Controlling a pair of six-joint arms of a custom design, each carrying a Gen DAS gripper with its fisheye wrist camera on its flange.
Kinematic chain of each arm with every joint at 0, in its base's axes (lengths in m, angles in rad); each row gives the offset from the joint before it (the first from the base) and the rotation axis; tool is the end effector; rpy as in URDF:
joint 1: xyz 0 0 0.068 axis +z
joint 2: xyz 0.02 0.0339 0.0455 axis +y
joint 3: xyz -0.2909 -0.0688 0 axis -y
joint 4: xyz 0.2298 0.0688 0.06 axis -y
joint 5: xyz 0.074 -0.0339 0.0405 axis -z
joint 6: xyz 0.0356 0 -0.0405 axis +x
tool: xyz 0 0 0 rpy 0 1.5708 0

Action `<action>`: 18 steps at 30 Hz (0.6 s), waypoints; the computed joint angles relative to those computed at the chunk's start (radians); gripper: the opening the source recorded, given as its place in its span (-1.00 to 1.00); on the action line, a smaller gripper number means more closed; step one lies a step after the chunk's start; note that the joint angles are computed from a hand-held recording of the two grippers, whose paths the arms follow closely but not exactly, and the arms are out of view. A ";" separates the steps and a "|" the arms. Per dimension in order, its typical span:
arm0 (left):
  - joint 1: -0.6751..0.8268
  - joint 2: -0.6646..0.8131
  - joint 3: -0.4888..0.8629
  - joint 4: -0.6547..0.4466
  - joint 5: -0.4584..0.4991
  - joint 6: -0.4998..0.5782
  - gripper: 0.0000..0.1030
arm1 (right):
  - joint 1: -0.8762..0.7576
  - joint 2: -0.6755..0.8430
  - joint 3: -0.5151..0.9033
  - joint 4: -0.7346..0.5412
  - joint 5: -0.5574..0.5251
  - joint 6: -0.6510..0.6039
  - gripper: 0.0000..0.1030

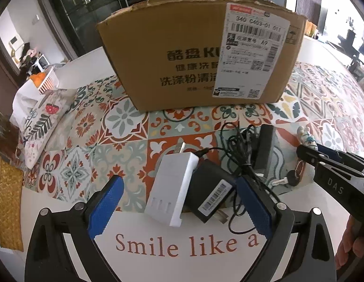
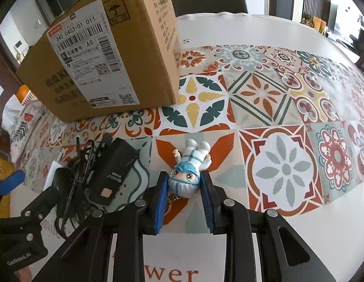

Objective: Organize rigid objects
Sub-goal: 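Close the right tool on the blue-white figurine keychain, then close the left tool on the black charger while the right tool holds the figurine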

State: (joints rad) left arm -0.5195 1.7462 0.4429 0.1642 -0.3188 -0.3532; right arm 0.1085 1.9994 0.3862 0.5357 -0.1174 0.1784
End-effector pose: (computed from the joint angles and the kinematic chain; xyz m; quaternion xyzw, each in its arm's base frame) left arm 0.2091 -0.1067 0.0963 0.0462 0.9639 0.0511 0.2572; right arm 0.2410 0.0304 0.0496 0.0195 0.9680 0.0912 0.2331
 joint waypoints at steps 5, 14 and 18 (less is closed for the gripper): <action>-0.013 -0.041 -0.007 -0.005 0.039 0.030 0.82 | -0.011 -0.123 -0.049 -0.045 -0.003 -0.030 -0.46; -0.025 -0.105 0.014 -0.048 0.144 0.074 0.51 | 0.012 -0.396 -0.119 -0.177 0.024 -0.055 -0.46; -0.031 -0.087 0.048 -0.056 0.216 0.106 0.19 | -0.019 -0.449 -0.129 -0.216 0.015 -0.064 -0.46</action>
State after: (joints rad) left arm -0.5504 1.6594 0.4904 0.1079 -0.1029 -0.2473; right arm 0.0900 1.5508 0.2576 0.3202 -0.1024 0.1143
